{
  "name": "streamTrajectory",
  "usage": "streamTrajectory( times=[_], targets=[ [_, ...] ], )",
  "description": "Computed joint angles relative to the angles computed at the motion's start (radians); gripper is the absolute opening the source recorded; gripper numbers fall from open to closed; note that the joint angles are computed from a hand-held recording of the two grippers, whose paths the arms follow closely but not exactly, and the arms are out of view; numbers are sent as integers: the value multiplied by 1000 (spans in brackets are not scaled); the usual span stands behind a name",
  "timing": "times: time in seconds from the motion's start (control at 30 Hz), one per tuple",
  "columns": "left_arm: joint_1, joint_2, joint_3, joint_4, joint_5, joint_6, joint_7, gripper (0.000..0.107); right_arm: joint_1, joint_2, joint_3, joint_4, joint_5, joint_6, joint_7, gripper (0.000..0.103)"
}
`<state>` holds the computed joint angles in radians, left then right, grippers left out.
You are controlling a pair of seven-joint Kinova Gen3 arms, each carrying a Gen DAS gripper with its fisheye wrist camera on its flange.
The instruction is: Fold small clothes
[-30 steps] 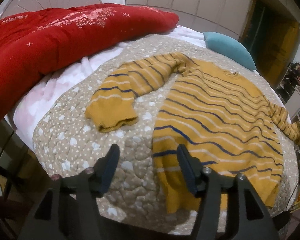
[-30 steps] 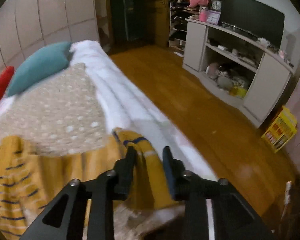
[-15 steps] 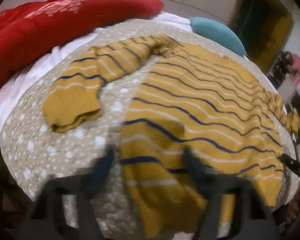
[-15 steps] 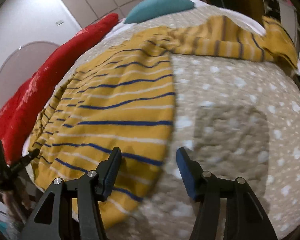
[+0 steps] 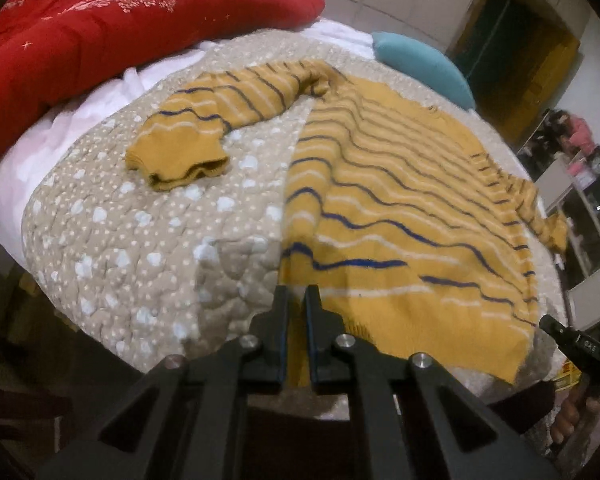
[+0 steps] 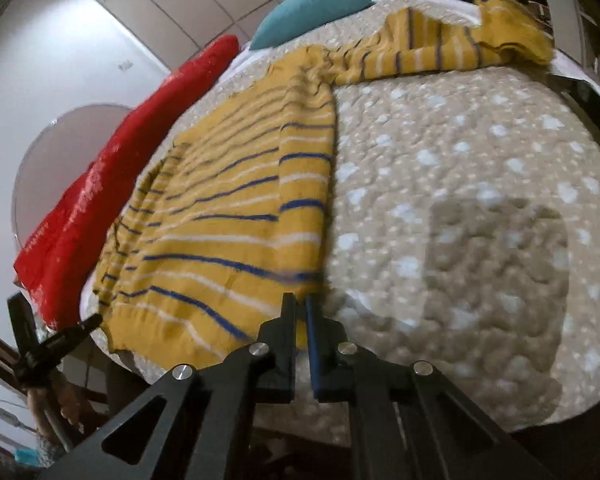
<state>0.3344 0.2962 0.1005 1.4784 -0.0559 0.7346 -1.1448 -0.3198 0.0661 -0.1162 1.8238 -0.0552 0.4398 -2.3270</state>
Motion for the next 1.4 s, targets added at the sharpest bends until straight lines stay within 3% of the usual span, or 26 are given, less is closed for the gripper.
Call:
streamTrajectory(
  times=[0.03,0.17,0.2,0.27,0.4,0.43,0.47,0.53,0.67,0.73,0.83,0.9,1.0,1.17,1.23,1.33,1.4],
  targets=[
    [0,-15,-3,18,-4,-18,2,10,-14,-24,26,16,41,0,-41,7],
    [-10,-55,-10,65,-4,-92,31,47,-120,-44,209,-1,203,53,-203,14],
    [-22,-60,-4,77,14,-115,25,49,-145,-41,255,-13,244,70,-244,16],
    [-33,-57,4,78,35,-129,19,50,-190,-6,348,-74,325,144,-325,30],
    [-21,-29,8,46,23,-103,13,50,-300,113,519,-230,488,307,-339,37],
    [-12,-22,5,35,10,-91,14,51,-302,147,533,-272,529,348,-307,50],
    [5,-12,-3,23,-14,-79,25,51,-295,178,527,-314,568,388,-288,61],
    [22,6,-8,4,-35,-61,38,51,-225,218,467,-375,599,418,-225,68],
    [13,32,1,-23,-7,-39,31,51,-40,306,306,-511,548,454,-71,74],
    [17,40,2,-36,-4,-31,30,51,35,361,215,-583,582,508,-39,73],
    [37,44,-7,-52,-24,-22,39,51,95,414,154,-646,618,607,1,11],
    [45,42,-16,-52,-41,-26,48,51,139,394,139,-644,605,610,-39,11],
    [28,39,-12,-45,-28,-40,44,51,167,327,180,-605,610,602,-161,11],
    [-15,26,3,-14,32,-74,16,51,362,267,12,-633,643,681,-336,11],
    [-26,18,6,0,48,-88,3,51,414,255,-48,-657,619,687,-342,11],
    [-44,2,8,27,70,-114,-14,52,409,249,-68,-706,543,680,-286,11],
    [-64,-14,13,52,95,-139,-32,54,432,275,-142,-781,462,671,-233,11]
  ],
)
